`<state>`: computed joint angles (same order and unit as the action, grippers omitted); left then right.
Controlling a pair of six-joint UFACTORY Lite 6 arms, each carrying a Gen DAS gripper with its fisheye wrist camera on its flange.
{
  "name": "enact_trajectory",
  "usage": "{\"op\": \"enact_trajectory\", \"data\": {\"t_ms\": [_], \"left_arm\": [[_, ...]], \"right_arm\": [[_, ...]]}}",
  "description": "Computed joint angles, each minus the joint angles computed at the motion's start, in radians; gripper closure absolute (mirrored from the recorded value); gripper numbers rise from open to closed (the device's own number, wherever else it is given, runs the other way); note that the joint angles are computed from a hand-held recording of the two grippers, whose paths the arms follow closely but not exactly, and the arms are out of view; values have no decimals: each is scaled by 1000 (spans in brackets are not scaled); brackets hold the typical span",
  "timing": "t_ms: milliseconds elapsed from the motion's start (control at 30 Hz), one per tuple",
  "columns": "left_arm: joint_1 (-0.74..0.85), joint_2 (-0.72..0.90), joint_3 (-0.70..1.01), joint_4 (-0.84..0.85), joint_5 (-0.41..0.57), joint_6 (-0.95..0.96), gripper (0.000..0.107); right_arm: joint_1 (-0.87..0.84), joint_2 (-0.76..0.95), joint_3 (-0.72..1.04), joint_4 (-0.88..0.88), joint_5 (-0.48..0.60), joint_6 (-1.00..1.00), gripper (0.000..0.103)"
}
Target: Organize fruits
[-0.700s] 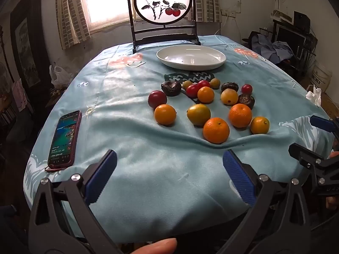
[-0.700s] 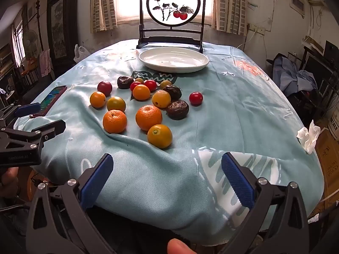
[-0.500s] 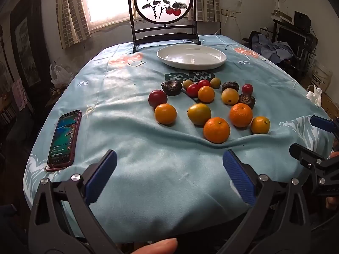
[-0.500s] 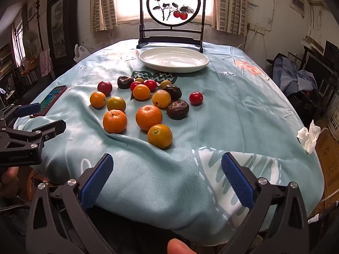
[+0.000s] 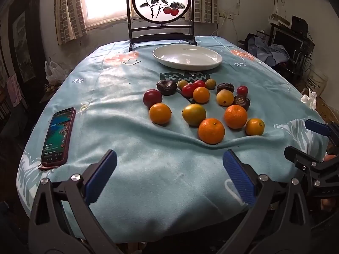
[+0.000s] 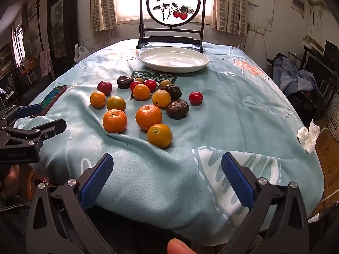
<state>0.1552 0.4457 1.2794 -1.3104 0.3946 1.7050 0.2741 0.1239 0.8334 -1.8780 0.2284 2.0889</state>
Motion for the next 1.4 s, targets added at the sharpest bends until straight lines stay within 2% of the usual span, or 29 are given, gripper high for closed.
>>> {"op": "enact_trajectory", "data": {"t_ms": [567,1400], "left_arm": [[11,34,48,136,10,-169,6],[6,46,55,165,1,-194,6]], "right_arm": [[3,2,-1,-6,2,9,1],[-6,-4,-8,3,-6,4,1]]}}
